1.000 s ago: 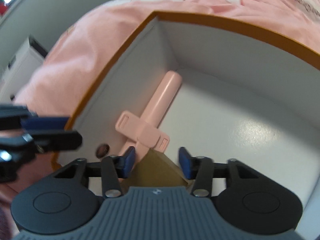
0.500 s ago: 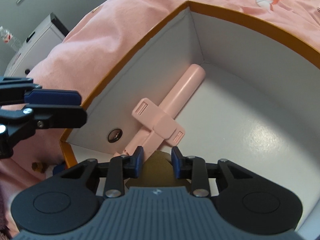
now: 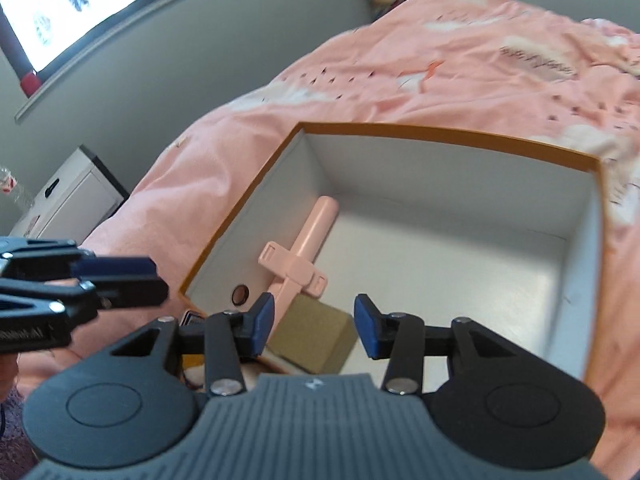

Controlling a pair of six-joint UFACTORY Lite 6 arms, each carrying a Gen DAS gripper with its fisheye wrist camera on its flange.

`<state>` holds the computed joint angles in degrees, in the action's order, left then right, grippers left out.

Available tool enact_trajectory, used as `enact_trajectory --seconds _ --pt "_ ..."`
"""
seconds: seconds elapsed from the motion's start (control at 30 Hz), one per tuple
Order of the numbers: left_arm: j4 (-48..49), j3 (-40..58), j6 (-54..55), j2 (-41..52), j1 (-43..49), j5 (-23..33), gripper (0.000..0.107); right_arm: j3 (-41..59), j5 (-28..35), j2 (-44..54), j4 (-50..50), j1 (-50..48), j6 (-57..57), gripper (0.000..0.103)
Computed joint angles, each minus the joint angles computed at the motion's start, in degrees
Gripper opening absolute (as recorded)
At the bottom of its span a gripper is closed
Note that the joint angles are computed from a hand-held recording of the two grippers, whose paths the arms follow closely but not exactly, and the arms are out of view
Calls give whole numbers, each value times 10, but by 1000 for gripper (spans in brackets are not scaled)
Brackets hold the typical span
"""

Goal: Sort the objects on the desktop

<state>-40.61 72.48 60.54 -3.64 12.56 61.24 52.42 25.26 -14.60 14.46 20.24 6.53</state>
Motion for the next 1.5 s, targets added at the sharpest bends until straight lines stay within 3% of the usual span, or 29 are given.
enact_trajectory --seconds 0.23,0.37,0.6,0.73,1.2,1.5 --pt "49 -109 -46 -64 -55 -1 30 -132 25 -178 -255 111 329 41" --pt "89 -158 -81 -83 -83 -7 30 -189 76 -233 -407 211 530 41" --pt "155 -222 -152 -97 -123 -50 36 -275 146 -279 -531 338 739 41" --pt "156 -240 -162 -99 -133 -67 48 -291 151 -285 -547 343 765 41" --pt "191 -282 -227 -122 -177 -157 48 -315 73 -271 -554 286 734 42" --pt "185 -274 -224 -114 -167 -145 46 -302 72 -250 -561 289 719 41"
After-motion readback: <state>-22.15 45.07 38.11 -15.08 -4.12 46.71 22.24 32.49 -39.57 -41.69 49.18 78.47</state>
